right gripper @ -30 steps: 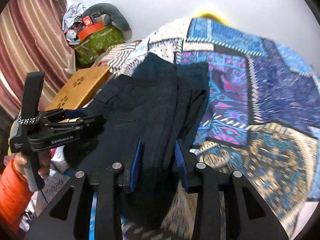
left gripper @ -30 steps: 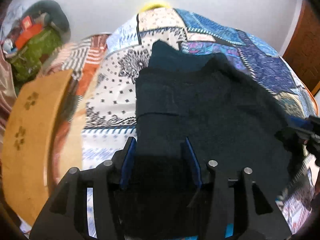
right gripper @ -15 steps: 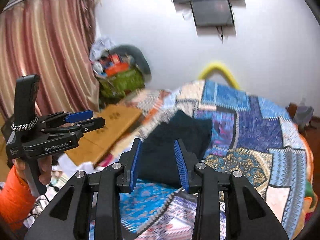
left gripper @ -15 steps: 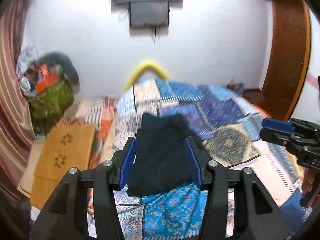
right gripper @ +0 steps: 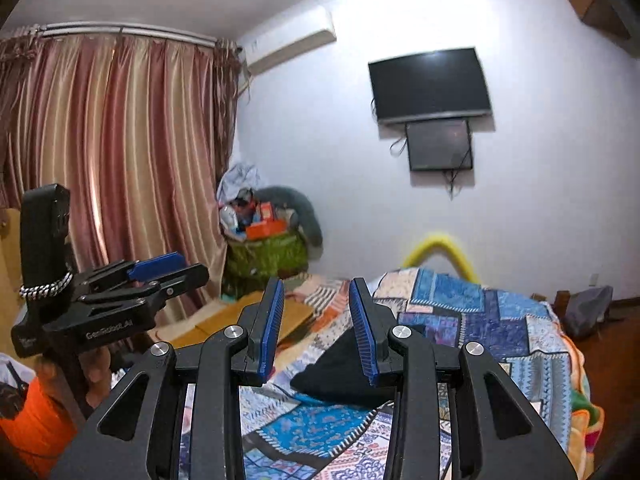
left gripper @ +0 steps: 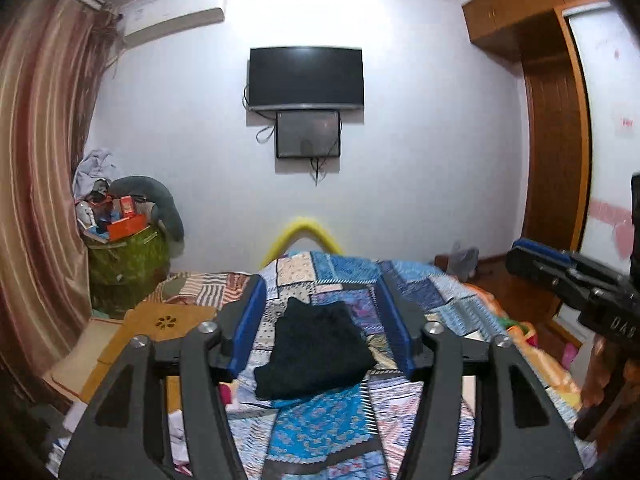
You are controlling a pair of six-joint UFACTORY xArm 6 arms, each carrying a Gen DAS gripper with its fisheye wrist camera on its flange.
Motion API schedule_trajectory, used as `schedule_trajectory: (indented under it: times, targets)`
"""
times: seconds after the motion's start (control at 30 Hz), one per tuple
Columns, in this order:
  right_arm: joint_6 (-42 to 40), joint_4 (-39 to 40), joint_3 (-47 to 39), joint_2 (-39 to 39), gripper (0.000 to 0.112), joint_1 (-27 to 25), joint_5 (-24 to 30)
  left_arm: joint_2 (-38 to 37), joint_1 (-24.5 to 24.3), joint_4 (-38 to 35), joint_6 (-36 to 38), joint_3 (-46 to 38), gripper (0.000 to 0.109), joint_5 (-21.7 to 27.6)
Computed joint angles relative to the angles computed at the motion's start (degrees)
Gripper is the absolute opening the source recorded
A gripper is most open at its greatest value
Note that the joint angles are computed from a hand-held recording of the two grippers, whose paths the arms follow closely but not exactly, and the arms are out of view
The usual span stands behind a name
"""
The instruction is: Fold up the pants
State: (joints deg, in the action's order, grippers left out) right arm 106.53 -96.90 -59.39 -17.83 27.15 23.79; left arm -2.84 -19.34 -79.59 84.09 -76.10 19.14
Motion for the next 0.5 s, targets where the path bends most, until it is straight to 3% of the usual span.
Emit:
schedule_trajectory:
  times: [0.1, 0.2, 0.3, 0.37, 0.5]
  targets:
    - [2.5, -1.8, 1.6, -0.7, 0.04, 2.5, 4.0, -2.9, 0.0, -6.1, 5.1, 3.4, 0.066, -1.2]
    - [2.1, -1.3, 2.1, -0.6, 0.053, 4.6, 7.9, -5.0, 1.4, -9.4, 7.7, 5.5, 0.09, 1.2]
    - [-0.3, 0.8, 1.4, 0.2, 0.064, 5.5, 10.6, -6.4, 2.0, -12.0, 10.9, 6.8, 0.095, 1.5]
    - [-1.0, 1.5, 1.4, 0.0, 0.081, 6.4, 12.8, -7.3, 1.8, -12.9, 12.0, 7.6, 0.103, 0.5]
    - [-1.4, 0.3, 0.8, 0.5, 0.101, 8.6, 18.0, -7.8, 2.7, -13.9, 11.9, 8.2, 0.103, 1.5]
